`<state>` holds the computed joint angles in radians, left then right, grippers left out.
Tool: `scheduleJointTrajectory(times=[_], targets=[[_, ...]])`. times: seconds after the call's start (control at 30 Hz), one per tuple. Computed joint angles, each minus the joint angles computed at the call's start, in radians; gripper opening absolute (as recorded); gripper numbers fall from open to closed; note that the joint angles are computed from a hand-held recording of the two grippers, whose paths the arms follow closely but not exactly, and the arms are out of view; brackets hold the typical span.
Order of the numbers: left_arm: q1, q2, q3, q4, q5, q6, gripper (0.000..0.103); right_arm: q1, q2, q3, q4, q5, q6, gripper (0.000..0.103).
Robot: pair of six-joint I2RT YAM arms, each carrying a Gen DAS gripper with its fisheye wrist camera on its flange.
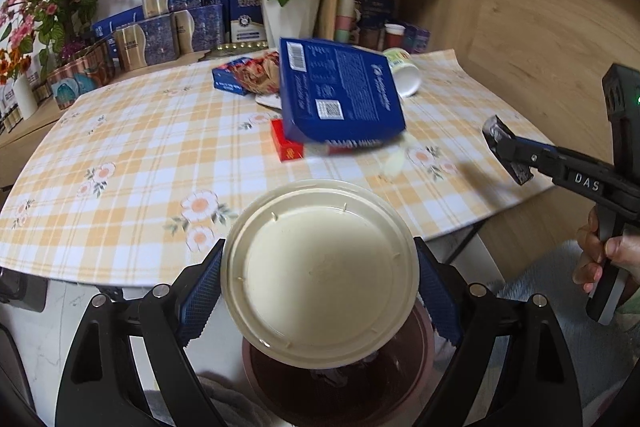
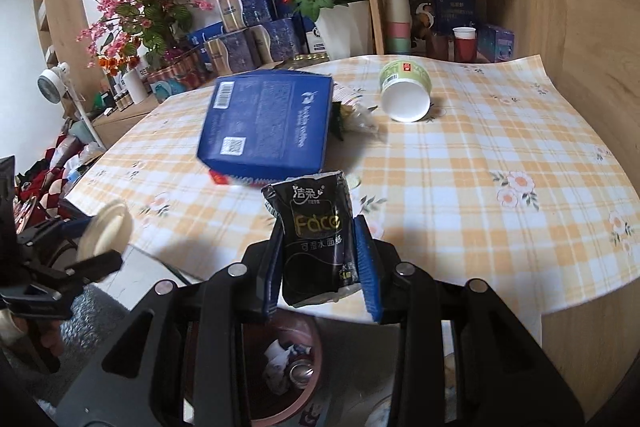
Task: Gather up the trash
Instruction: 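Lower the lid into the bin and open the left gripper while the right gripper carries the tissue pack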
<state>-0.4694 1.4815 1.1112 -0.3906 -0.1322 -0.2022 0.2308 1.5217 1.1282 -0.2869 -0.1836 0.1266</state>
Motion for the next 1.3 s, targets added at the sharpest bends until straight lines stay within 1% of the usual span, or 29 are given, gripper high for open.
scheduleJointTrajectory(times=[0.13, 0.3, 0.4, 0.5, 0.67, 0.9, 1.07, 1.3], targets=[[-0.031, -0.028, -0.064, 0.011, -0.002, -0.007, 0.086, 0.032, -0.075, -0.077, 0.011, 0.019, 0.031, 0.035], [-0.066, -0.042, -0.154, 0.042, -0.005, -0.004, 0.086, 0.084, -0.152, -0.167, 0.014, 0.064, 0.035, 0.035], [-0.079, -0.033, -0.183, 0.046, -0.010, 0.007, 0.086, 0.110, -0.175, -0.202, 0.010, 0.087, 0.030, 0.035], [-0.069, -0.019, -0.192, 0.041, 0.021, 0.007, 0.086, 0.123, -0.189, -0.235, 0.021, 0.092, 0.038, 0.035], [-0.069, 0.067, -0.155, 0.011, 0.058, 0.008, 0.086, 0.140, -0.170, -0.264, 0.033, 0.102, 0.055, 0.035], [-0.094, 0.179, -0.086, -0.038, 0.068, 0.025, 0.088, 0.147, -0.150, -0.277, 0.038, 0.093, 0.055, 0.035], [-0.084, 0.210, -0.067, -0.039, 0.090, 0.007, 0.089, 0.135, -0.148, -0.285, 0.040, 0.086, 0.059, 0.035], [-0.077, 0.217, -0.063, -0.042, 0.095, -0.004, 0.089, 0.123, -0.145, -0.287, 0.039, 0.078, 0.066, 0.035]])
